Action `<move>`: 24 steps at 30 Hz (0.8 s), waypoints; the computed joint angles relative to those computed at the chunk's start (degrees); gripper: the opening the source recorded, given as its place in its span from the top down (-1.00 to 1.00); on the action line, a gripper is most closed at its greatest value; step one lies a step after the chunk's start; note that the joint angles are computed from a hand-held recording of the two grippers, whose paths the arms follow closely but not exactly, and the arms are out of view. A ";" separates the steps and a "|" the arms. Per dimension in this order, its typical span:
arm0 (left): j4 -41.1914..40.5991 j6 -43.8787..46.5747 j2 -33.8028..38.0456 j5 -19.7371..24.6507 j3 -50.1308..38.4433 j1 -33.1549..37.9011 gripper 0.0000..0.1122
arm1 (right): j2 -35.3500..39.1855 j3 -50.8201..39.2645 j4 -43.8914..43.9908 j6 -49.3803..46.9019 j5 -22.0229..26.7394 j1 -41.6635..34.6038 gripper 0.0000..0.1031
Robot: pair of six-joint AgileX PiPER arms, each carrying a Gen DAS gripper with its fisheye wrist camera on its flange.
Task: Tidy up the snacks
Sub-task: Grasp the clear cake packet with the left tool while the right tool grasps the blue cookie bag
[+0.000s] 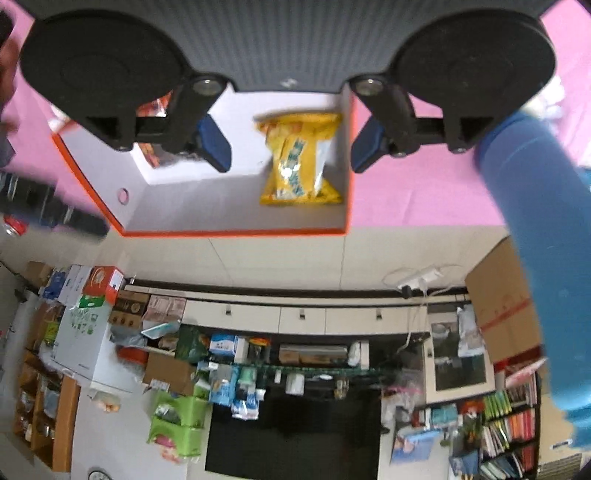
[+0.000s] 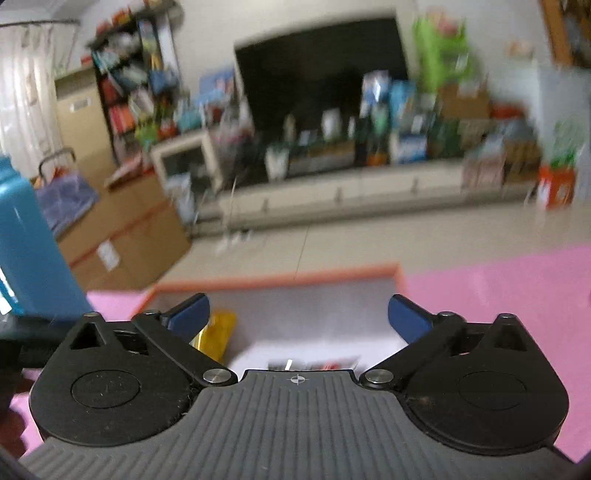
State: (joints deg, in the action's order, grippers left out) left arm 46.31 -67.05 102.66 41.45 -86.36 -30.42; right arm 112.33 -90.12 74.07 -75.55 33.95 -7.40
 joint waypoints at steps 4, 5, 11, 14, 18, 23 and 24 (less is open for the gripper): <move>8.11 -14.43 -10.20 1.10 15.40 -6.95 -0.66 | -8.08 8.72 5.50 -5.75 -0.13 -2.93 -0.82; 9.19 -17.27 -12.33 1.65 18.88 -8.73 -0.66 | -8.81 9.15 2.50 -3.33 3.13 -4.45 -0.82; 9.90 -35.63 -22.77 6.12 37.14 -20.64 -0.66 | -14.39 22.66 -2.69 -7.22 15.89 -16.02 -0.82; 6.21 -44.71 -25.52 10.68 42.37 -28.45 -0.66 | -16.75 29.87 -5.19 -13.30 18.94 -22.24 -0.82; 6.37 -52.10 -25.72 14.02 44.93 -37.82 -0.66 | -17.35 35.27 -7.54 -19.10 21.69 -29.56 -0.82; 4.56 -28.79 -20.78 12.00 39.45 -35.86 -0.66 | -15.22 32.29 -9.48 -15.33 23.31 -31.52 -0.82; 3.20 -23.06 -20.07 11.02 38.62 -34.78 -0.66 | -14.98 31.84 -9.26 -15.03 23.71 -31.75 -0.82</move>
